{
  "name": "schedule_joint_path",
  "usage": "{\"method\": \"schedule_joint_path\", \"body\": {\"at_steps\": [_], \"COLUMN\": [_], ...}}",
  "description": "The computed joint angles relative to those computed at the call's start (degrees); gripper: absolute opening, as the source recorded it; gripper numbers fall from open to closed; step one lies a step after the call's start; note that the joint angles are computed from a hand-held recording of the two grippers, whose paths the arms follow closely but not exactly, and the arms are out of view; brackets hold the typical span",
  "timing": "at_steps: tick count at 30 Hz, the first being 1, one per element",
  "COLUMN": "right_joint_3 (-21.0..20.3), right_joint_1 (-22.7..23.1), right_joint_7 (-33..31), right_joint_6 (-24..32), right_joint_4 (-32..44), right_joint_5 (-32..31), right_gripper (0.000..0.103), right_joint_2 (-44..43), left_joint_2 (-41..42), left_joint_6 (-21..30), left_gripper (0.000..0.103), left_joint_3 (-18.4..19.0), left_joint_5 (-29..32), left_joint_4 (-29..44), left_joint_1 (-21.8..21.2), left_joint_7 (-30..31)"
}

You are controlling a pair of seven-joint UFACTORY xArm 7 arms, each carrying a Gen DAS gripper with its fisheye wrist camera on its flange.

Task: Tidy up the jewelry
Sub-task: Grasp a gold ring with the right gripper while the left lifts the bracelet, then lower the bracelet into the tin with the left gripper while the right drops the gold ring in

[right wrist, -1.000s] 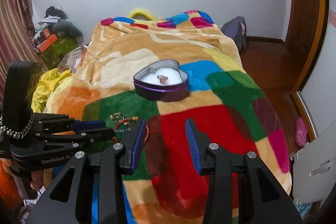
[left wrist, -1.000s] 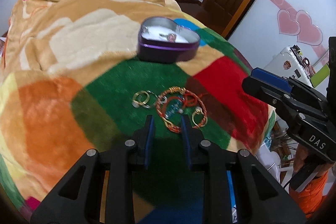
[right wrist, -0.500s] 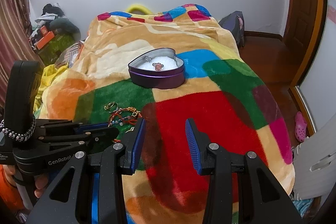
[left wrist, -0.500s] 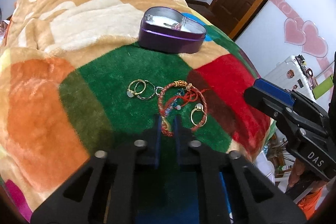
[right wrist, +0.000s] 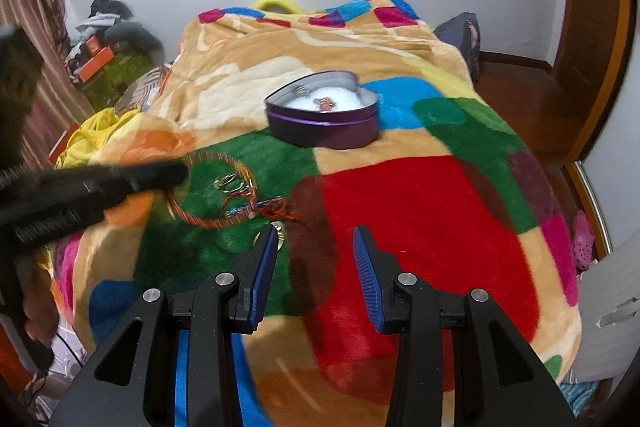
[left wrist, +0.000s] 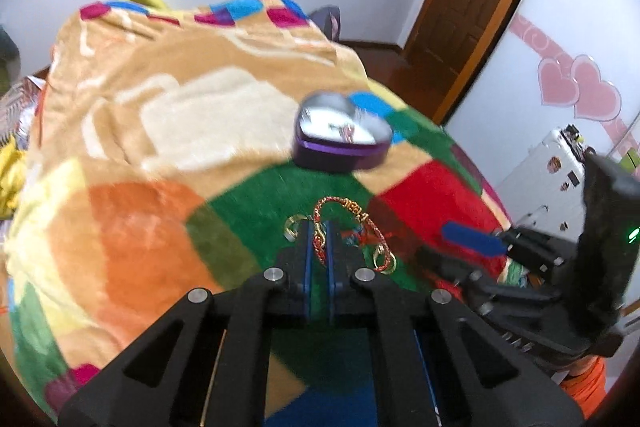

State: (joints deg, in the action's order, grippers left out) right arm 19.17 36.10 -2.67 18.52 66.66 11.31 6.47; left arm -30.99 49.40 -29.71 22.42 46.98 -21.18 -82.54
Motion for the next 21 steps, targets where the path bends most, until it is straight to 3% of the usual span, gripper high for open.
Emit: {"method": "schedule_joint_path", "body": {"at_steps": [5,11,15,21], "right_joint_3": [0.64,-0.89,-0.13,0.25], "right_joint_1": [1.06,3.3,2.31,1.63], "right_joint_7": [-1.23,2.91,1.41,-0.16], "right_joint_6": [1.91,0.55,-0.32,-1.33], "right_joint_4": [2.07,2.35,1.78,1.49], "right_joint_5": [-1.27,-9.0,-8.17,-5.8], "right_gripper": [0.036,0.036,0.019,0.018], "right_joint_2": [2.48,4.06,3.96,3.21], "left_joint_2": [-2.31,-3.76,-4.02,-3.73], "left_joint_6": [3.1,2.96,3.08,2.96], "left_gripper": [0.005,0.005,0.005,0.005], "left_joint_3": [-0.46,-0.32,-0.76,-1.24], "left_joint_5": [1.46,1.19,0.92,1.41], "left_joint_4": [0.52,-0.32,-0.41,0.28], "left_joint_1": [0.71,1.34,1.71,2.45], "left_joint_7": [0.88,1.55,1.68,1.85]}}
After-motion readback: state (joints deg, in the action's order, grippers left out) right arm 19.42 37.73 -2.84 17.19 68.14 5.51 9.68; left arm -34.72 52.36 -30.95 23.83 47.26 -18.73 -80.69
